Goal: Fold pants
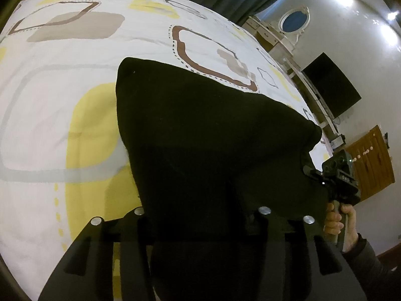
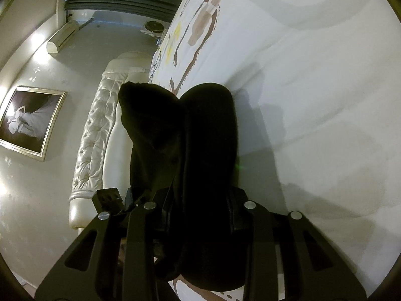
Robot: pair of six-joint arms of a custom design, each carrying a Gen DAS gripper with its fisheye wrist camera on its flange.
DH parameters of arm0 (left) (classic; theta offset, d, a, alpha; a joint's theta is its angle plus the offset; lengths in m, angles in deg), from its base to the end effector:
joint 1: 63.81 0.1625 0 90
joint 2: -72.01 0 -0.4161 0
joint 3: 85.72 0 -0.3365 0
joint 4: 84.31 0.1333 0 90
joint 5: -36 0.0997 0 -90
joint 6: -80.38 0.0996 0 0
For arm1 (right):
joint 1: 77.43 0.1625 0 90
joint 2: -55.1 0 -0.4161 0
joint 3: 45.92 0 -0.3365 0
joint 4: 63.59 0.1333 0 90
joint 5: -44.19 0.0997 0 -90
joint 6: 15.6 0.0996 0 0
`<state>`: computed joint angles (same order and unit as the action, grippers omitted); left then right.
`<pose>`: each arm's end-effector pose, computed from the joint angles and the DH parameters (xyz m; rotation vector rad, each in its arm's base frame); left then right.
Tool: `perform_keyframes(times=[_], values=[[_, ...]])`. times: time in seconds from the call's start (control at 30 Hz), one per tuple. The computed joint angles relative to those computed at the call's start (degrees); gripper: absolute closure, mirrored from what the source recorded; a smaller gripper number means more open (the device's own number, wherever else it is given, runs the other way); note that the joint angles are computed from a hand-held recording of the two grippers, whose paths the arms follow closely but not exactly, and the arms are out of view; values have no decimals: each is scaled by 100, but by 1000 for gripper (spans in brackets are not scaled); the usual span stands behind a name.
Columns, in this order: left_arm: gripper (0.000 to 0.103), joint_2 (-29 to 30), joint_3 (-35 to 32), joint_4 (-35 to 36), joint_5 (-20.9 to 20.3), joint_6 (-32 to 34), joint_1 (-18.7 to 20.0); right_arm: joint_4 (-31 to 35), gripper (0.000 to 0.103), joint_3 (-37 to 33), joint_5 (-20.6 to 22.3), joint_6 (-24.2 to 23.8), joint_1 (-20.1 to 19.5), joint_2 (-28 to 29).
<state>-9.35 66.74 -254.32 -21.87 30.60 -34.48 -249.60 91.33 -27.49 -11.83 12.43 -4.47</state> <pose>-0.1555 -0.3011 0.1876 0.2060 2.8318 -0.7976 0.1636 -0.4073 0.1341 0.0226 2.7822 -0.4343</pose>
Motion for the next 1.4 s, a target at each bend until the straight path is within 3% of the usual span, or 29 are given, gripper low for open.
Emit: perform_keyframes(times=[0.53, 0.9, 1.27, 1.4], values=[[52, 104, -54, 156, 176, -98, -132, 179, 77, -10, -51, -95, -93, -158], [51, 276, -141, -67, 108, 117, 16, 185, 78, 117, -100, -201, -167, -388], [42, 680, -65, -659, 211, 248, 88, 471, 76, 48, -70, -278, -282, -492], [38, 699, -38, -613, 337, 113, -7, 487, 74, 97, 128, -210, -409, -524]])
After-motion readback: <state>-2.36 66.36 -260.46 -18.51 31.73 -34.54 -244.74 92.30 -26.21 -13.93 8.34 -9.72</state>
